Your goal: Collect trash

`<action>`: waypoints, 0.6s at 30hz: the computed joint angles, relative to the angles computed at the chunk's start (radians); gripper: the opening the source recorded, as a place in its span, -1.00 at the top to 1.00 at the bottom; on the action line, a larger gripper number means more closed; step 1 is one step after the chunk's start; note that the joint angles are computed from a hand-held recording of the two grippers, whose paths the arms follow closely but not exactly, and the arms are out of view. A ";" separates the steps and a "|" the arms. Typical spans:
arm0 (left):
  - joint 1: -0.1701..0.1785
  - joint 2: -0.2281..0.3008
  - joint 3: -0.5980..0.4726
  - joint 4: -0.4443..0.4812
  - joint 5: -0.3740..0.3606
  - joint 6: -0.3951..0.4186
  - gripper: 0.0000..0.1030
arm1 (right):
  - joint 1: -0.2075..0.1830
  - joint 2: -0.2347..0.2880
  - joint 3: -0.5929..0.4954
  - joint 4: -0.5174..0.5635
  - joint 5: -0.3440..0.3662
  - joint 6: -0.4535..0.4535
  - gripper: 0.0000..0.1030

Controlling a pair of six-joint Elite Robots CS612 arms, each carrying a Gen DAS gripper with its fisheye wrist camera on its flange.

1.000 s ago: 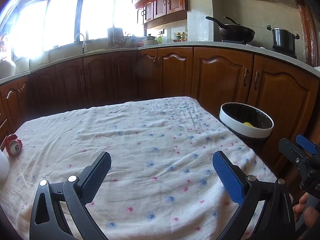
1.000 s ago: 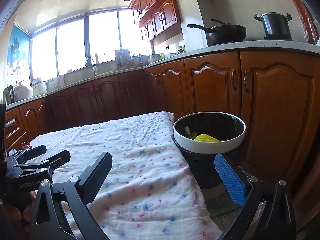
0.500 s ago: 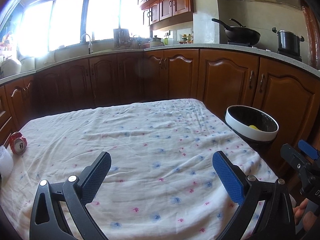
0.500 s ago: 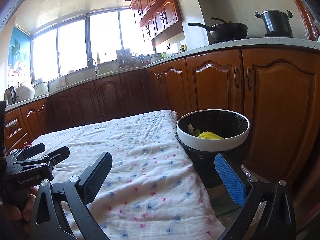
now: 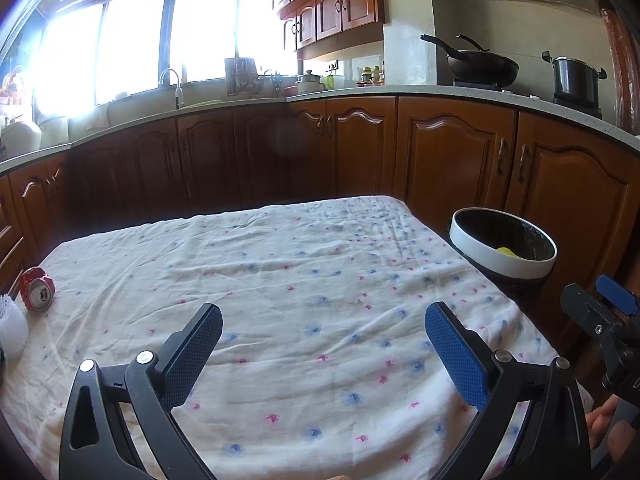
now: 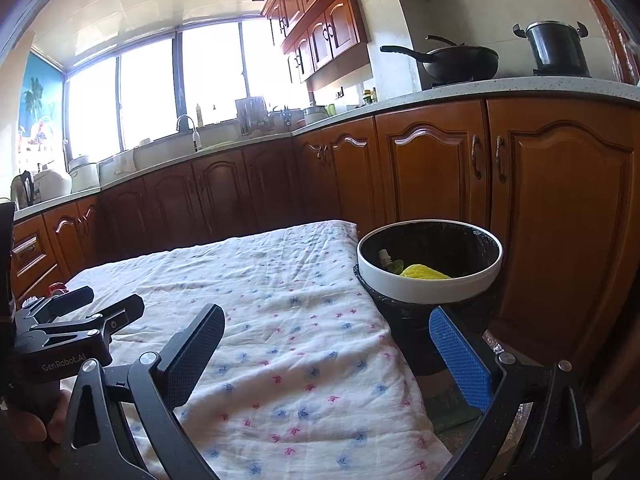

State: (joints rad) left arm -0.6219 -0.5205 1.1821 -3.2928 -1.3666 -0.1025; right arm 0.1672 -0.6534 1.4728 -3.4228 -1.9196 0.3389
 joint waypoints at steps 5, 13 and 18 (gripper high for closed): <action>0.002 0.002 -0.003 0.001 -0.007 0.009 -0.99 | 0.000 0.000 0.000 -0.002 0.000 0.003 -1.00; 0.004 0.001 -0.003 0.005 -0.018 0.020 -0.99 | 0.000 -0.001 0.001 -0.002 0.001 0.006 -1.00; 0.004 0.001 0.000 -0.004 -0.019 0.022 -0.99 | 0.000 -0.001 0.002 -0.005 0.001 0.007 -1.00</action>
State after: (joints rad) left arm -0.6184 -0.5195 1.1817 -3.2964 -1.3860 -0.0804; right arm 0.1671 -0.6542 1.4746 -3.4274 -1.9189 0.3454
